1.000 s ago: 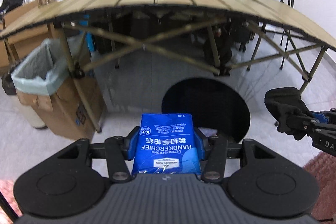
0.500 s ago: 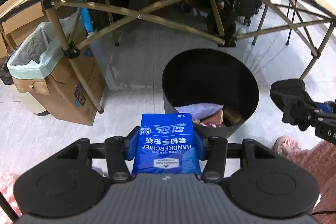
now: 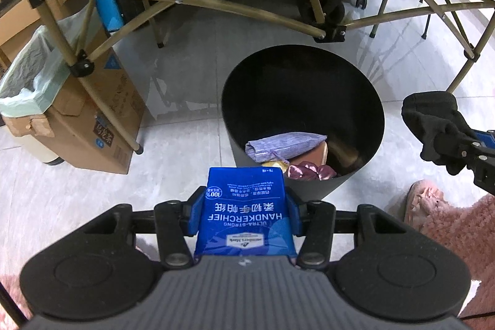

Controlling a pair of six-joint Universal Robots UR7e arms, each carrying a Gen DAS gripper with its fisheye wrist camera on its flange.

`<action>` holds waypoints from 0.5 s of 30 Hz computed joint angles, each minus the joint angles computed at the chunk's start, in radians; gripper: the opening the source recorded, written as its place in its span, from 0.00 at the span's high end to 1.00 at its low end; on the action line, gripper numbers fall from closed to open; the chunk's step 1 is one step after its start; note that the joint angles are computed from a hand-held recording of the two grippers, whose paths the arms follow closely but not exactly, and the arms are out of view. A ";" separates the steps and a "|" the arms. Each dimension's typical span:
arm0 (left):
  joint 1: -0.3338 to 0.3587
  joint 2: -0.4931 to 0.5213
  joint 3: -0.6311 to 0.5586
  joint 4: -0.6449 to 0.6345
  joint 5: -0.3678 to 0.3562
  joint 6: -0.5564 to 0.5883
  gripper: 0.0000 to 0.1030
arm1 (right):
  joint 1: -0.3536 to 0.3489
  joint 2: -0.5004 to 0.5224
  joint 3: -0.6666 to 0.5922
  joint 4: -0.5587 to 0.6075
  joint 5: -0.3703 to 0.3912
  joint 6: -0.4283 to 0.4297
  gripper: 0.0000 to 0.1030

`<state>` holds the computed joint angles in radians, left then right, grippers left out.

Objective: Collect trash
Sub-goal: 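Carry the tissue pack and black glove off the table over the black bin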

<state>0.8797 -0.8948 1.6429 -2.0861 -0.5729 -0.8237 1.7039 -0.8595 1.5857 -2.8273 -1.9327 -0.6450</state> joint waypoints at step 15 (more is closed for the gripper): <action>0.029 0.097 -0.127 -0.060 -0.020 0.134 0.49 | -0.001 0.031 -0.049 -0.035 -0.008 0.008 0.79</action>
<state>0.9087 -0.7982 1.5163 -2.1465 -0.5931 -0.6898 1.7028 -0.8287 1.5370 -2.8621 -1.9411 -0.6370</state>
